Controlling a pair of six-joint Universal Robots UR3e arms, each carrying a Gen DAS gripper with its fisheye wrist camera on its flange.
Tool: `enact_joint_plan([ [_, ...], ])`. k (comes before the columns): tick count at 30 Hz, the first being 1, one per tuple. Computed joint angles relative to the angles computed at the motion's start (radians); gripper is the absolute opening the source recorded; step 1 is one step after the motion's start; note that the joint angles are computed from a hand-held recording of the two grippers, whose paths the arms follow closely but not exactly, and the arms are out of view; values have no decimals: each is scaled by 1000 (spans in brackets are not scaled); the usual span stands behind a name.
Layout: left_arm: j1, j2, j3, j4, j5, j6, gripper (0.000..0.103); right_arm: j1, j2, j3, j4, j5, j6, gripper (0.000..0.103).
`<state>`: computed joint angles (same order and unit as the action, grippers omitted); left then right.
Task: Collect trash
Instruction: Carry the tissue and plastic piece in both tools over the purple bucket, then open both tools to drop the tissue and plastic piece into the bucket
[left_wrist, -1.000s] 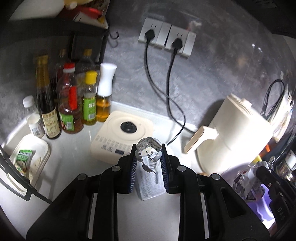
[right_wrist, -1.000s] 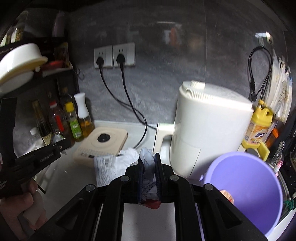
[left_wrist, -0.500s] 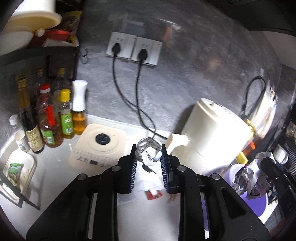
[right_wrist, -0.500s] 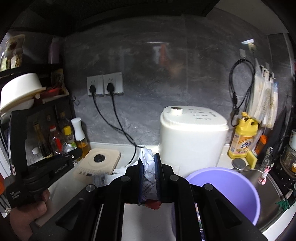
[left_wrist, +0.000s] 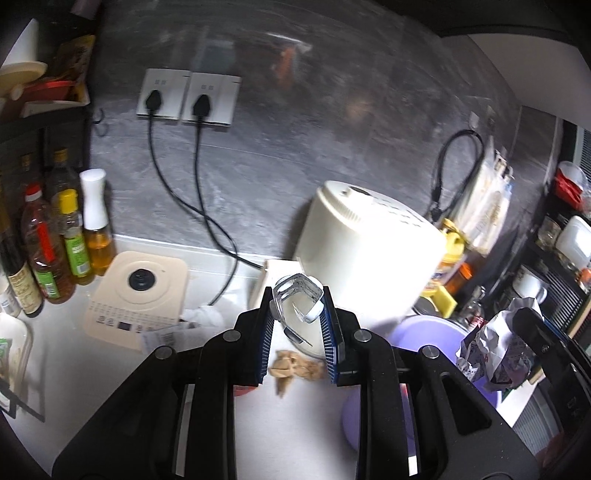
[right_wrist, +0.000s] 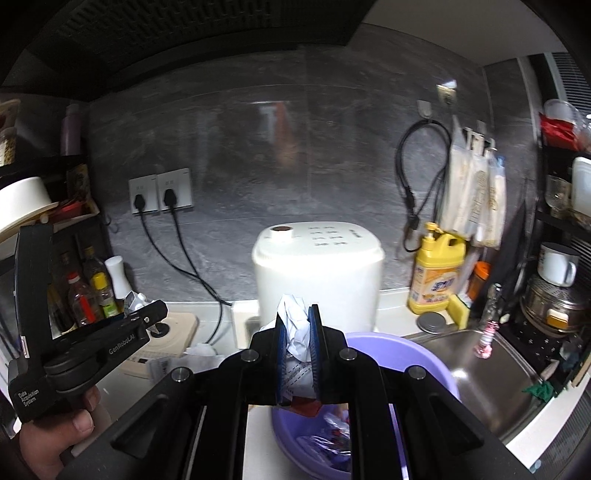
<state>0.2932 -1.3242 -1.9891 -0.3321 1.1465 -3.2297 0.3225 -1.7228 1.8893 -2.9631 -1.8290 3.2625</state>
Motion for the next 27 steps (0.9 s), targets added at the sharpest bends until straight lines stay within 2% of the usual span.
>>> enact_joint_plan([
  [13, -187, -123, 93, 47, 46, -37, 24, -139, -144, 131, 22, 22, 32, 12],
  [16, -224, -153, 119, 49, 59, -39, 24, -187, -173, 152, 64, 69, 41, 18],
  [18, -251, -177, 138, 49, 66, -39, 24, -207, -192, 175, 64, 85, 47, 34],
  [27, -333, -259, 193, 48, 78, -36, 24, -273, -272, 239, 106, 114, 57, 36],
])
